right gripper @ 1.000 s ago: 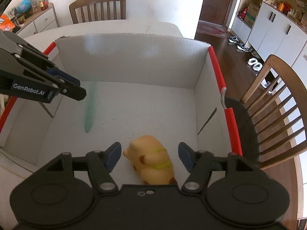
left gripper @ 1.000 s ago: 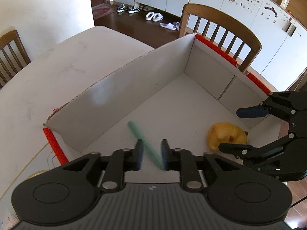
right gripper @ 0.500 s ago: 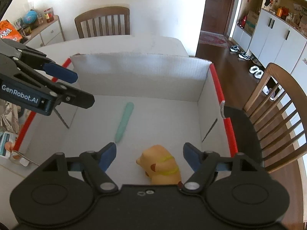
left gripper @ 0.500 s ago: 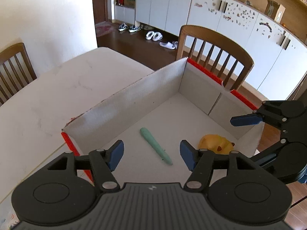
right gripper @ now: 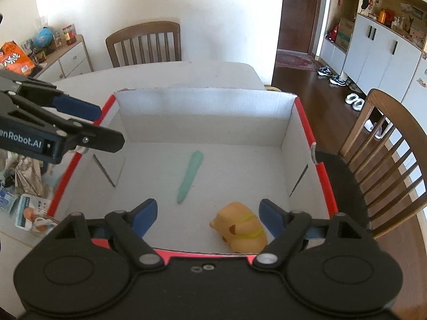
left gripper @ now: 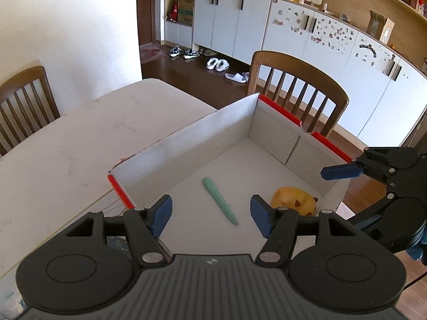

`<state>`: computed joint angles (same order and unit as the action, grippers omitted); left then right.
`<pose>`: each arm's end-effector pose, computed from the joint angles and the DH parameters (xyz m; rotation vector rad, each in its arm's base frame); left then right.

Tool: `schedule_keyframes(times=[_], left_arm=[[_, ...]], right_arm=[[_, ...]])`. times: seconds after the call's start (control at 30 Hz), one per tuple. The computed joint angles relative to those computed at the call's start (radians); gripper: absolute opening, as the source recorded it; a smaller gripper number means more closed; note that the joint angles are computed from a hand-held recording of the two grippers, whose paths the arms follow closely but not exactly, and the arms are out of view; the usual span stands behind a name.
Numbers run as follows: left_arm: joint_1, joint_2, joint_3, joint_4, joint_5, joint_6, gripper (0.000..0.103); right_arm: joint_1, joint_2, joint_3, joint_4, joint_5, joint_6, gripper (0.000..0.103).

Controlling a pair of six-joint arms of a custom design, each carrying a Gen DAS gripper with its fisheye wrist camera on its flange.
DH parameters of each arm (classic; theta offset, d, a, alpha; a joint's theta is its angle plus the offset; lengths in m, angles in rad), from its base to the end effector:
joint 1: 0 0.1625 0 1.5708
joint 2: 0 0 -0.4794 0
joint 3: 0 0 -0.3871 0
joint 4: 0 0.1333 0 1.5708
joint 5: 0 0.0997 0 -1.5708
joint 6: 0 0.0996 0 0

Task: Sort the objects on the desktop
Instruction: 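Withdraw both tools from the box back over the table items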

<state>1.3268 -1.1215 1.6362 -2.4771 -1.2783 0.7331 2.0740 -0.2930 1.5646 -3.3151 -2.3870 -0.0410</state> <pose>-0.0055 -0.6929 0.3537 1.2128 2.4519 -0.4287 0.3873 -0.5777 -0.0843 0.3938 -2.3175 0.7797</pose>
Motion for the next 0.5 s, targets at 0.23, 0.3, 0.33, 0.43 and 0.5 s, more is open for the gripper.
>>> schedule_keyframes(times=[0.23,0.3,0.33,0.43,0.5], left_arm=[[0.011,-0.041,0.013,0.003,-0.022,0.011,0.064],[0.016,-0.052,0.014,0.005,-0.028,0.014,0.064],[0.019,-0.057,0.013,0.011,-0.033,0.015,0.064],[0.028,-0.072,0.011,0.019,-0.042,0.024,0.064],[0.035,-0.082,0.01,0.024,-0.048,0.033,0.064]], right_arm=[[0.035,0.02,-0.033,-0.001,0.003,0.027,0.084],[0.045,0.027,-0.045,-0.001,0.006,0.033,0.084],[0.05,0.034,-0.056,0.003,0.005,0.035,0.084],[0.064,0.049,-0.081,0.014,0.006,0.043,0.084],[0.072,0.058,-0.095,0.021,0.006,0.051,0.084]])
